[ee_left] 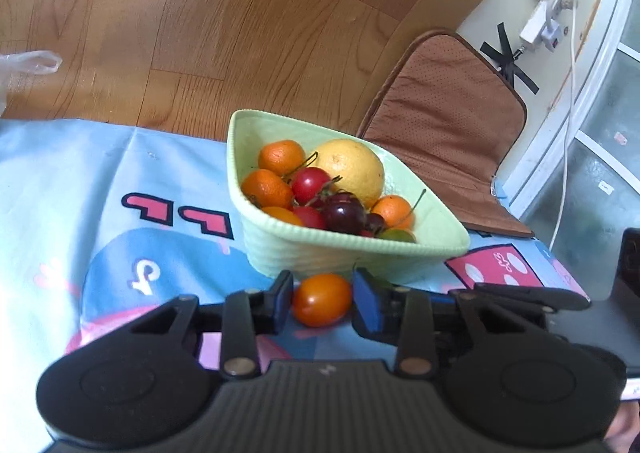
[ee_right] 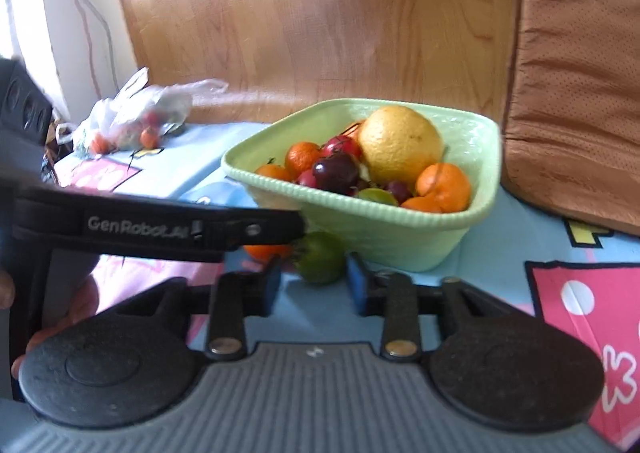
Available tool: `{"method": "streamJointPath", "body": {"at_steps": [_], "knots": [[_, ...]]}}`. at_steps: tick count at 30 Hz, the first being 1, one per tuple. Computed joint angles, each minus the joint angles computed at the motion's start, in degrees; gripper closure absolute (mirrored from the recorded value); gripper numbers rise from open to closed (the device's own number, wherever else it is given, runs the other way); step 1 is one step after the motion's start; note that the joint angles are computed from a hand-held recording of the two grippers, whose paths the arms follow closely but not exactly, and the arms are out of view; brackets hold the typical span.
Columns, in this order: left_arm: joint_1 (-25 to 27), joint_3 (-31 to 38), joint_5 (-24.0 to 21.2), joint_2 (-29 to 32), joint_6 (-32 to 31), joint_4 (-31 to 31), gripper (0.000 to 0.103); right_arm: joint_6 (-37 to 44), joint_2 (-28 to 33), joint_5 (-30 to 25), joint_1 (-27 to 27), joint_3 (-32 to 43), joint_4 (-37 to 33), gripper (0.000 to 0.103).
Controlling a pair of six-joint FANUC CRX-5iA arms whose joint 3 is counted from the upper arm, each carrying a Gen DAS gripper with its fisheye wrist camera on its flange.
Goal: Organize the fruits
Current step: 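Grasp an orange tomato with the left gripper while the right grasps a green tomato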
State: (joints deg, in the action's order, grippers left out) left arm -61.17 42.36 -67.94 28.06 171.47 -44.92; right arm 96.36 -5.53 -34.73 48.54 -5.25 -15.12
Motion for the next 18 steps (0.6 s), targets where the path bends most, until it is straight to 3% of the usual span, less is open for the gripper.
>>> {"method": "streamJointPath", "body": {"at_steps": [5, 9, 18], "knots": [[-3.66, 2.74, -2.80, 1.67, -0.24, -1.48, 0.069, -3.80, -4.66, 2.12, 2.58, -5.75, 5.68, 0.071], [-7.93, 4.54, -4.64, 2.75, 1.08, -2.60, 0.069, -4.41, -11.85, 1.67, 3.96, -11.70, 5.50, 0.071], [-16.77, 11.62, -10.47, 7.44, 4.40, -6.59, 0.069, -19.90, -28.81, 0.23, 14.28, -26.45, 20.48, 0.071]]}}
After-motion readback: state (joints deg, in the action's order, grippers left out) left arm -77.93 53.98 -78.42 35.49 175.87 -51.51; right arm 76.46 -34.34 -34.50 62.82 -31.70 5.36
